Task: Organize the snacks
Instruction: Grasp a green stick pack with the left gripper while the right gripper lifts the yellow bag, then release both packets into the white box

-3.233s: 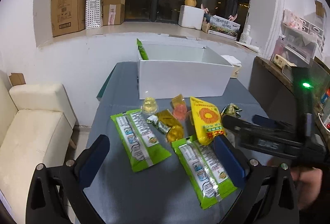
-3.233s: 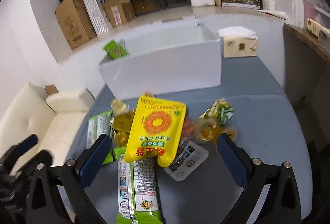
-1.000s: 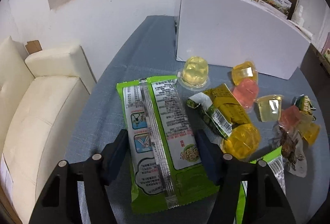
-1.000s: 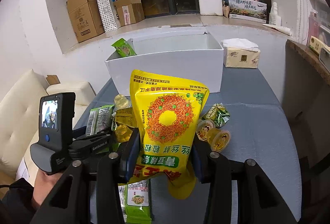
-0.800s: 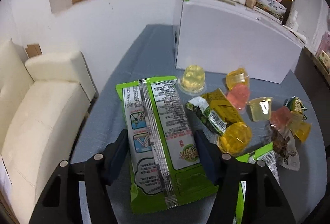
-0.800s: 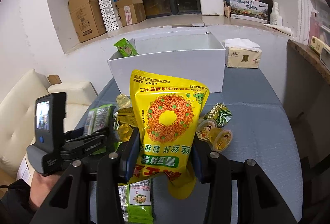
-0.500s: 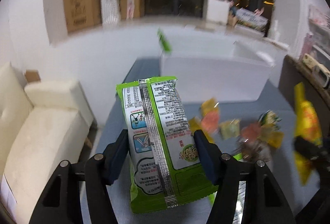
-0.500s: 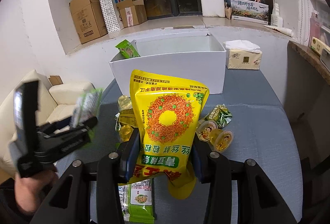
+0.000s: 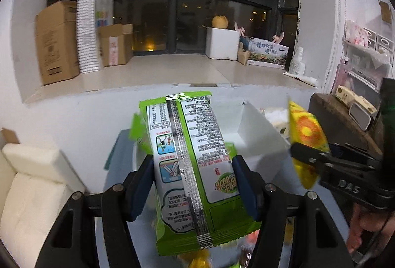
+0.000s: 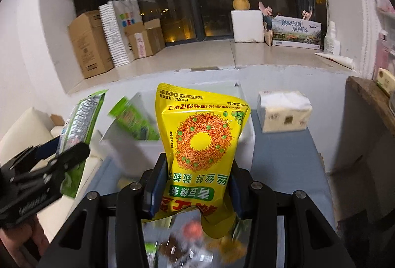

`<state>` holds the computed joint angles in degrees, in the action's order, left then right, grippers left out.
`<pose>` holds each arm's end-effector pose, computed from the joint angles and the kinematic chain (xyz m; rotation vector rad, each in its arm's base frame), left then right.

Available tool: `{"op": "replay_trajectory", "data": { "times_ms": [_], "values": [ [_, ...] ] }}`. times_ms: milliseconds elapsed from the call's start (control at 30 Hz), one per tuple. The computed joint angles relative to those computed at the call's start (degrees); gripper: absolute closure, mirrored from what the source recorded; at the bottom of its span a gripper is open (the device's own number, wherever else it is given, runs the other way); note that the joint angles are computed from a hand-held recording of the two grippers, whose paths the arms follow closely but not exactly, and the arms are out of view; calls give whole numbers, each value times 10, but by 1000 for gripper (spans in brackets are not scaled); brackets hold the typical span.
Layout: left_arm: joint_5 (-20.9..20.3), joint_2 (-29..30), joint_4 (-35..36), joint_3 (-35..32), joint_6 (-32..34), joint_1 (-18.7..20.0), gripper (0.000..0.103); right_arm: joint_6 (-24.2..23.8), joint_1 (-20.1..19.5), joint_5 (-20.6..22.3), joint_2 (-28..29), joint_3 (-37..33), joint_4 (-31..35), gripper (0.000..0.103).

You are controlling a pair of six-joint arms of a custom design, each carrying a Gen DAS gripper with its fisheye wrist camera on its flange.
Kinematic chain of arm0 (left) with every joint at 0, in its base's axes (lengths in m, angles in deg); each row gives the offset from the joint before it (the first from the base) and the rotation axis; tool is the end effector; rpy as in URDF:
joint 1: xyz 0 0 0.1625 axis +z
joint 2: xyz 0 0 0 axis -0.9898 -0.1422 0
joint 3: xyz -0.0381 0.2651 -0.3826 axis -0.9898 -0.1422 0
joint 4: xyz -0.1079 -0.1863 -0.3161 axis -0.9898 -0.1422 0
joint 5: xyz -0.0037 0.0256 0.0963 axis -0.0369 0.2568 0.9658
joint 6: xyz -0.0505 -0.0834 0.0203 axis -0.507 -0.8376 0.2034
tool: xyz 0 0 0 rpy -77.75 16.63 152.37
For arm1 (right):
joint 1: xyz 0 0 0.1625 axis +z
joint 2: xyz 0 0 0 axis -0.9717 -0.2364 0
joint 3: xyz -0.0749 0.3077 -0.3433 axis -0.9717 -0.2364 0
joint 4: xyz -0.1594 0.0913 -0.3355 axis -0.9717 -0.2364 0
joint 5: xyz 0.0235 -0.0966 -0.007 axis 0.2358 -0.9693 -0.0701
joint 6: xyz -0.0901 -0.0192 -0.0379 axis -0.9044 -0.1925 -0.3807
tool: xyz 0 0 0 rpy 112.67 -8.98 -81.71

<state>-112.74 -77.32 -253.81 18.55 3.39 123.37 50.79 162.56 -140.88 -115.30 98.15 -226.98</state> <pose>-0.4361 -0.6289 0.0002 1.1867 2.4252 -0.8485 0.0520 -0.5176 0.3721 0.0357 -2.1276 1.2410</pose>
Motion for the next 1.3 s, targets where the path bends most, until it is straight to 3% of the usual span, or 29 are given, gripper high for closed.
{"op": "replay_trajectory", "data": {
  "times_ms": [167,267,333,367,400,433,467,600,933,1100,1300],
  "values": [
    [6,63,95,-141,16,14,35,-6,-15,8,23,-97,100,55],
    [12,86,124,-184,26,18,34,-5,-26,17,36,-133,131,54],
    [29,104,139,-213,35,21,26,2,-37,36,38,-148,158,51],
    [39,112,150,-227,38,22,24,7,-42,40,40,-156,169,44],
    [44,115,154,-233,37,24,16,17,-46,45,41,-163,189,33],
    [50,118,158,-237,32,25,6,30,-52,50,41,-168,204,13],
    [52,119,159,-237,30,28,3,39,-56,50,43,-171,201,9],
    [55,116,155,-227,33,34,2,44,-65,63,40,-160,181,8],
    [46,56,99,-103,21,21,0,-19,-49,75,4,-65,76,2],
    [35,-1,5,33,22,3,0,-48,-46,76,-23,37,-16,0],
    [9,-60,-80,185,-42,-12,0,-40,-69,77,-31,160,-115,0]
  ]
}}
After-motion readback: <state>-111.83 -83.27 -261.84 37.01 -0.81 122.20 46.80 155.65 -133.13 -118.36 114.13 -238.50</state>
